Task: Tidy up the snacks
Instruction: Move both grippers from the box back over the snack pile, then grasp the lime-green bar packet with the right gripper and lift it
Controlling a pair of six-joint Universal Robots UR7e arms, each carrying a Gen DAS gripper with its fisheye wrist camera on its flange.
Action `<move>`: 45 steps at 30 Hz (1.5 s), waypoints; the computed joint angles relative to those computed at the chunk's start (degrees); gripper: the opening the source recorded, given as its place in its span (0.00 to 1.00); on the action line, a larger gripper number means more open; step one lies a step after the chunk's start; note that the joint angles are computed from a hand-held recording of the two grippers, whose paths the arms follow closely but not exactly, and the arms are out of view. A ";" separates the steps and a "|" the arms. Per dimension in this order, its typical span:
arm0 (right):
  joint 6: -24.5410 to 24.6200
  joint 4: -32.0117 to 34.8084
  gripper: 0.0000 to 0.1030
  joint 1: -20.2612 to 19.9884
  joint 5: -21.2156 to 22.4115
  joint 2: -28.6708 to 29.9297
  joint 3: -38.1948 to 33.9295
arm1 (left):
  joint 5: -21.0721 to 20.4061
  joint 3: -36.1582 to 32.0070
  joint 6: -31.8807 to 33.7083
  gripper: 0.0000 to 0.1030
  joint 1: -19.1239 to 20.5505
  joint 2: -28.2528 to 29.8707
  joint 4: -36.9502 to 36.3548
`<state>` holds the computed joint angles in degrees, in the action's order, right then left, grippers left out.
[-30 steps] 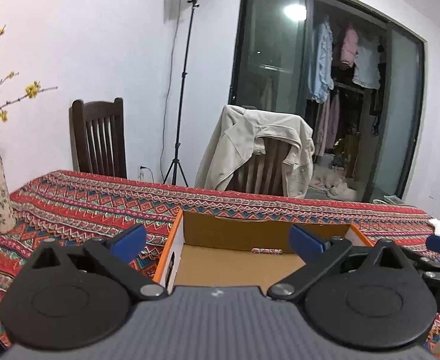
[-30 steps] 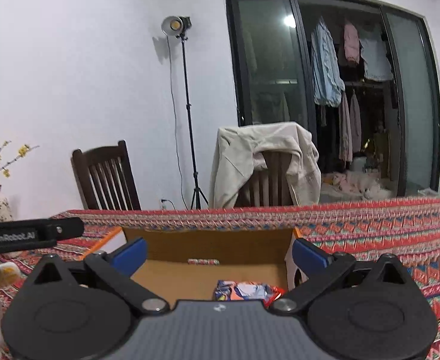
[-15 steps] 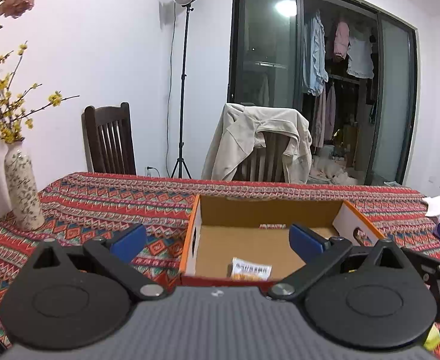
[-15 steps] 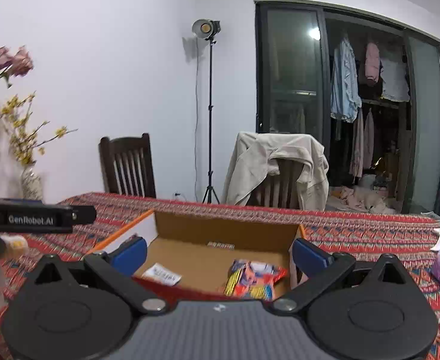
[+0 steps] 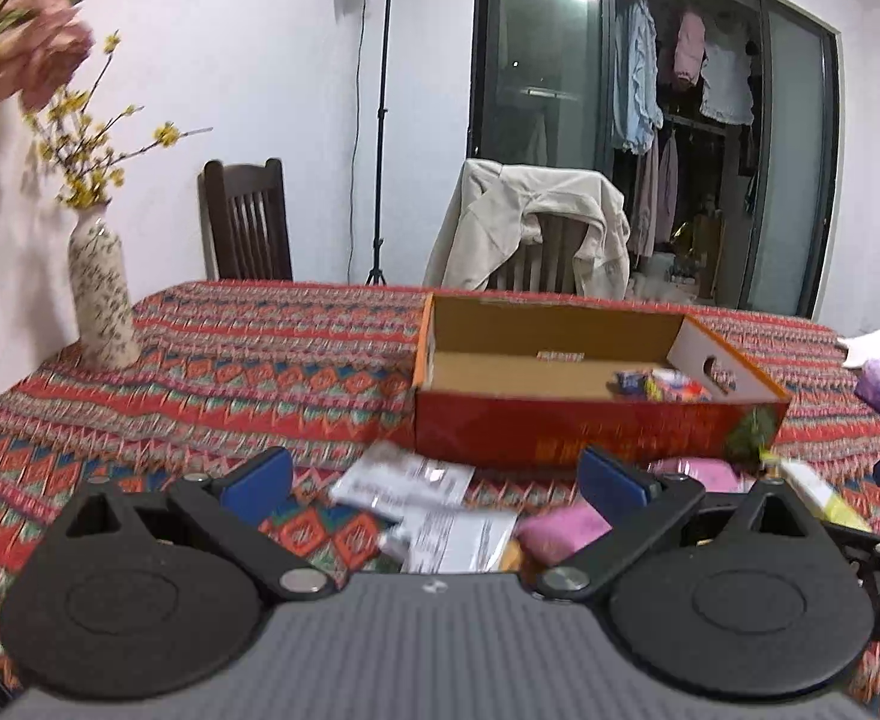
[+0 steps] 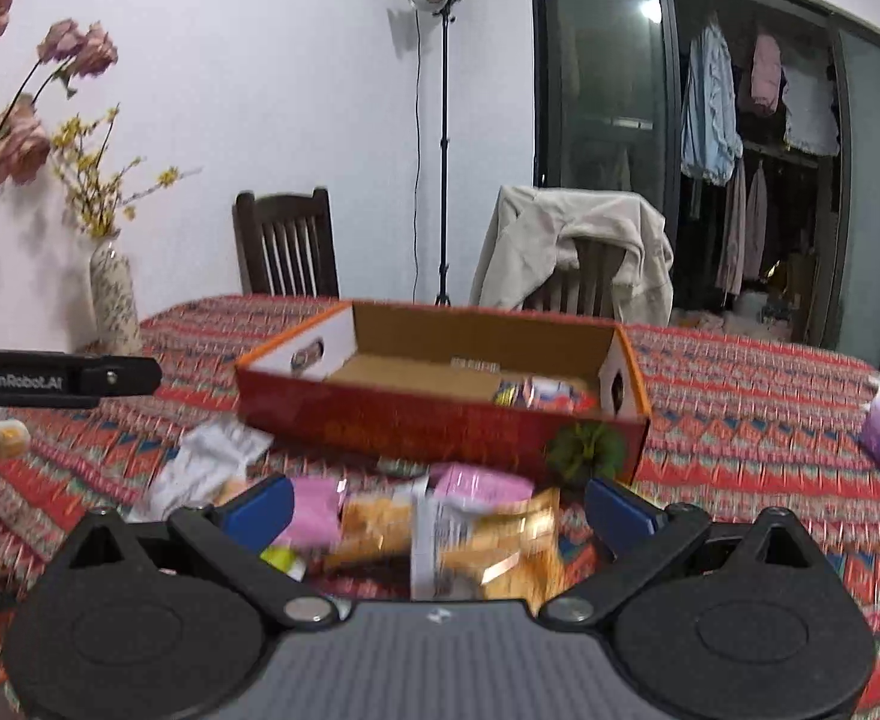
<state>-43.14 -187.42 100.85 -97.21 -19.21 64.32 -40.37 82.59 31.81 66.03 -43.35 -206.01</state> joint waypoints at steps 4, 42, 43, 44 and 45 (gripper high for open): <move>0.10 -0.23 1.00 -0.06 -0.27 -1.24 3.47 | 1.55 4.19 -2.86 1.00 0.16 -1.85 0.50; -0.63 12.97 0.32 3.55 -6.41 5.83 -5.53 | 3.90 10.55 -9.12 1.00 1.36 -5.88 1.57; -0.64 12.20 0.32 3.44 -5.83 5.36 -4.74 | 3.96 10.51 -9.32 1.00 1.34 -5.81 1.76; -0.65 11.41 0.32 3.33 -5.33 4.85 -3.89 | 3.97 10.46 -9.53 1.00 1.32 -5.79 2.04; -0.65 10.60 0.32 3.22 -4.84 4.37 -3.09 | 4.01 10.40 -9.73 1.00 1.28 -5.75 2.33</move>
